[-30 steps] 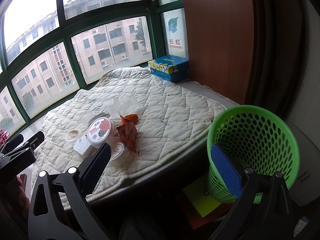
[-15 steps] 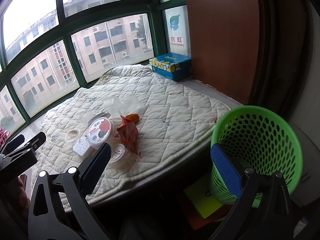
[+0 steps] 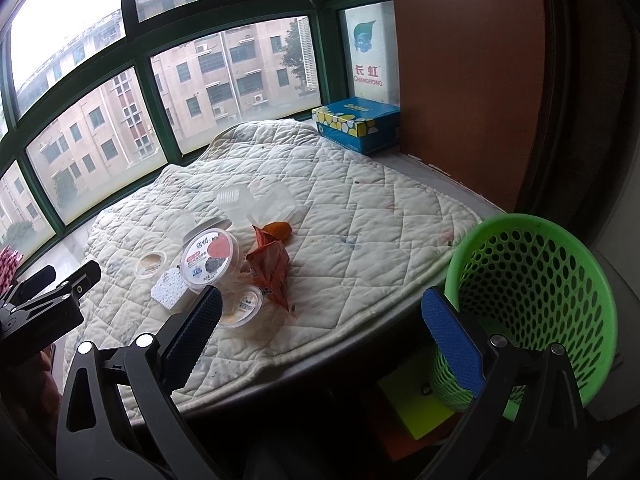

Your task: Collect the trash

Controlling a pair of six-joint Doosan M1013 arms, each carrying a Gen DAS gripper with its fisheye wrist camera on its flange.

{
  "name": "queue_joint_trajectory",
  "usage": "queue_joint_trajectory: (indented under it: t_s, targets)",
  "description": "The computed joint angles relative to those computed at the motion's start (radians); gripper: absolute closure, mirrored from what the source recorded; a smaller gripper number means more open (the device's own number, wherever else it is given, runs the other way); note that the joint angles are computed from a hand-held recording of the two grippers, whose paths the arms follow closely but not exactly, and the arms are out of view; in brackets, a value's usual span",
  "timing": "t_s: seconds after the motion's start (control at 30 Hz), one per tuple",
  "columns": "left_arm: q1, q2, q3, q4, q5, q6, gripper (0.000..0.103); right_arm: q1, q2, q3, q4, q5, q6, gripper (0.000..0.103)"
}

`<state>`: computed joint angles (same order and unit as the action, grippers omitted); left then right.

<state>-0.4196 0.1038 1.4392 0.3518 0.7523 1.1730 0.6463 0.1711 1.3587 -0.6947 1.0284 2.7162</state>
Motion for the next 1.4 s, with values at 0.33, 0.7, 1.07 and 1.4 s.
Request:
queue_joint_trajectory:
  t_s: [0.33,0.7,1.07,1.4]
  targets:
    - [0.017,0.027,-0.029,-0.027,0.034,0.024,0.006,-0.014,0.027,-0.033,0.057,-0.017,-0.096,0.005]
    - [0.047,0.067,-0.083,-0.076,0.043,0.131,0.006,-0.039,0.059,-0.069,0.141,-0.015,-0.223,0.005]
    - [0.077,0.09,-0.113,-0.133,0.043,0.177,0.006,-0.086,0.094,-0.093,0.31,-0.059,-0.363,0.005]
    - [0.093,0.097,-0.109,-0.198,0.059,0.197,0.006,-0.127,0.145,-0.125,0.403,-0.103,-0.446,0.013]
